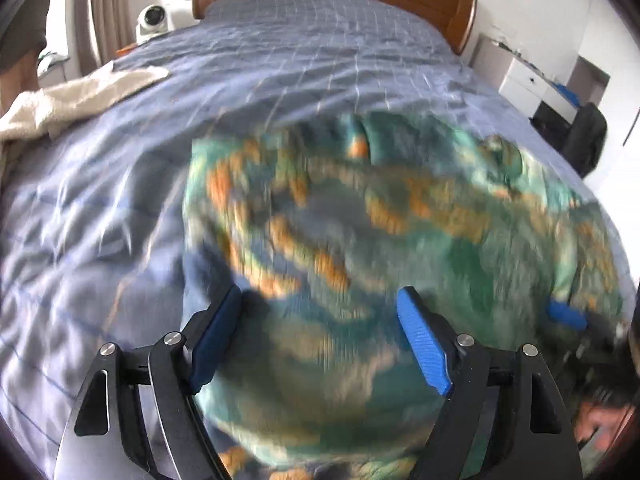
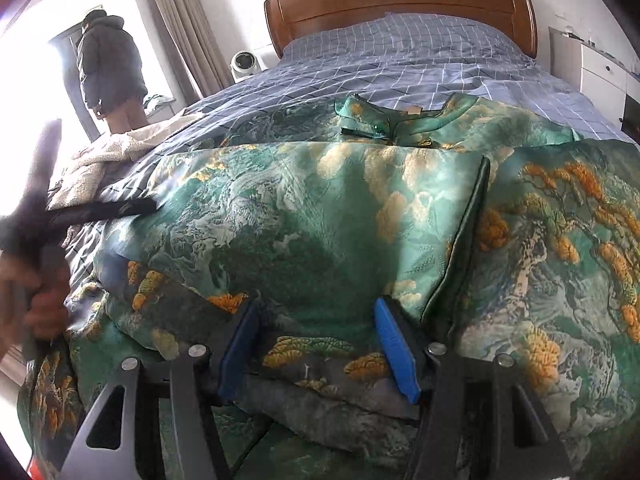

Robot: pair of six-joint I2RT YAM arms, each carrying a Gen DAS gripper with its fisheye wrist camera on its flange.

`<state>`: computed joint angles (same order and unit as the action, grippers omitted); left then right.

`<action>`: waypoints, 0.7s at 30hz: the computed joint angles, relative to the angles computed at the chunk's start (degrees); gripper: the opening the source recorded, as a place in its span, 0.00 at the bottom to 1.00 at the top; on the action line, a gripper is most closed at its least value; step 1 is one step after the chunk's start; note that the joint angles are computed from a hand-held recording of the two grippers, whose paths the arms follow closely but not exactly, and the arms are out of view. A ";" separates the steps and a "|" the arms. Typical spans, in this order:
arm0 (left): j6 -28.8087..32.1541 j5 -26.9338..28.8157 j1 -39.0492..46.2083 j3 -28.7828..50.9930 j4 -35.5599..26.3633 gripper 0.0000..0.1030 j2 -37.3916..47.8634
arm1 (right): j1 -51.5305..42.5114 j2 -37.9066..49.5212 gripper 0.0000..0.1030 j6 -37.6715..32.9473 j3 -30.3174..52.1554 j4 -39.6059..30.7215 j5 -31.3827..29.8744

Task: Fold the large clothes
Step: 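Lower the folded fabric onto the jacket and open both tools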

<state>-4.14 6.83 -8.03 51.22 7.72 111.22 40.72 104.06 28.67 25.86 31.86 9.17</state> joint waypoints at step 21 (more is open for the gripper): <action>-0.35 -7.66 -10.78 -39.16 -3.10 0.93 -40.33 | 29.17 -41.40 0.60 26.14 -10.88 -42.41 16.11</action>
<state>-4.49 -0.83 -18.82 12.06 4.62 70.89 69.90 62.66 54.80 14.98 -10.56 25.28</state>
